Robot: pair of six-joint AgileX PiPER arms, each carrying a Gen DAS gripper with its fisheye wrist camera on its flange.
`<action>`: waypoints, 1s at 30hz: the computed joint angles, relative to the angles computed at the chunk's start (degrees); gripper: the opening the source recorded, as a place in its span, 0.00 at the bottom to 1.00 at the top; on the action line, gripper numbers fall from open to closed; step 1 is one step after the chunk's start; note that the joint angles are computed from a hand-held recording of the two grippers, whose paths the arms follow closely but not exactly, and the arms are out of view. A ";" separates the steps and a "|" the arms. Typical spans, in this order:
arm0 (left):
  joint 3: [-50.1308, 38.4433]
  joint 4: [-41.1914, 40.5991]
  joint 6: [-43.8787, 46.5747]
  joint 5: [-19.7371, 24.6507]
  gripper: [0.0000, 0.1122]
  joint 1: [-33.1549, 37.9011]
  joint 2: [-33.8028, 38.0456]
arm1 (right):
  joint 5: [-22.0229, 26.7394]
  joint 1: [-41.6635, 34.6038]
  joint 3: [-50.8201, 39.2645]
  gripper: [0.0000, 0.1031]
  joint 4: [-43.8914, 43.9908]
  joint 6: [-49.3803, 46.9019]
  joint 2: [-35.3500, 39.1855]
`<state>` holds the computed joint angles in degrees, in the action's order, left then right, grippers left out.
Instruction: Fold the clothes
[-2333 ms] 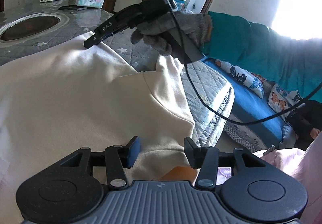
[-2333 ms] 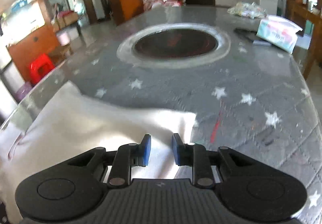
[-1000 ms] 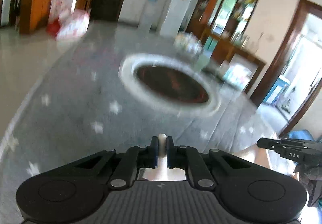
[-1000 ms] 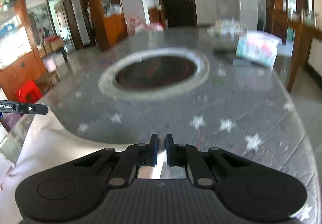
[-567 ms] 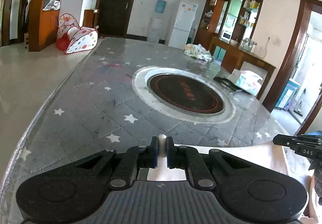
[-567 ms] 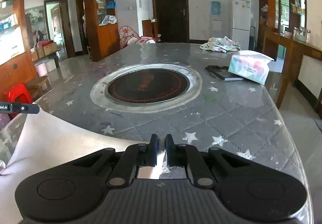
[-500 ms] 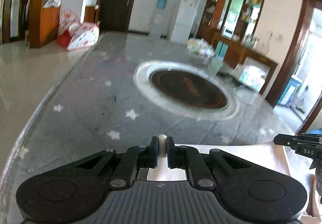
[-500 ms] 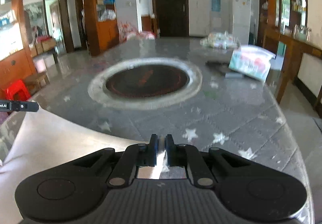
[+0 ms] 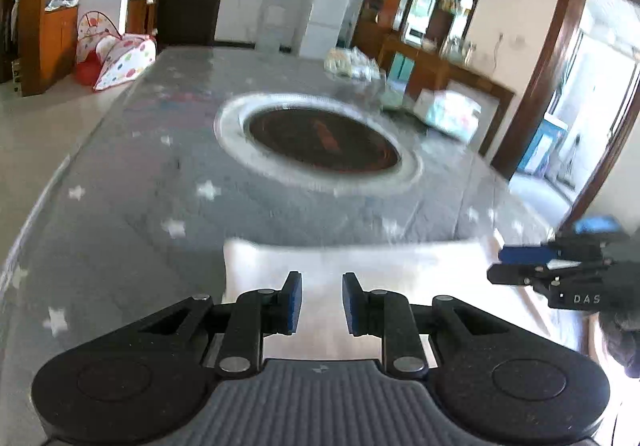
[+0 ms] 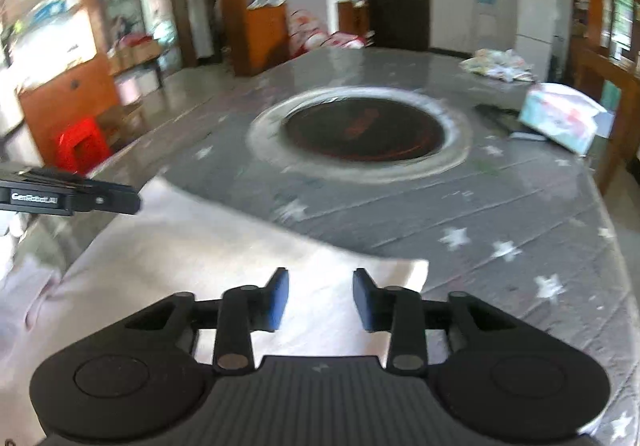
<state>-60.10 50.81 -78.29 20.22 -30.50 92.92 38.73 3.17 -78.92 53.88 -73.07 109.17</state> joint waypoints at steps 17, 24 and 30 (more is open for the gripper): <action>13.06 8.43 -12.49 8.51 0.20 -8.18 -10.19 | -0.75 2.35 16.23 0.48 -0.28 -10.32 -12.10; 19.32 11.89 -20.06 18.10 0.25 -18.73 -20.53 | -2.20 1.75 20.76 0.55 1.41 -12.81 -13.99; 19.93 11.69 -21.61 25.65 0.41 -32.77 -21.96 | -2.44 2.33 21.41 0.61 1.92 -12.46 -14.29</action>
<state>-40.17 62.49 -99.91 45.87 -63.27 70.96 36.29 5.50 -57.51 55.80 -85.53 94.88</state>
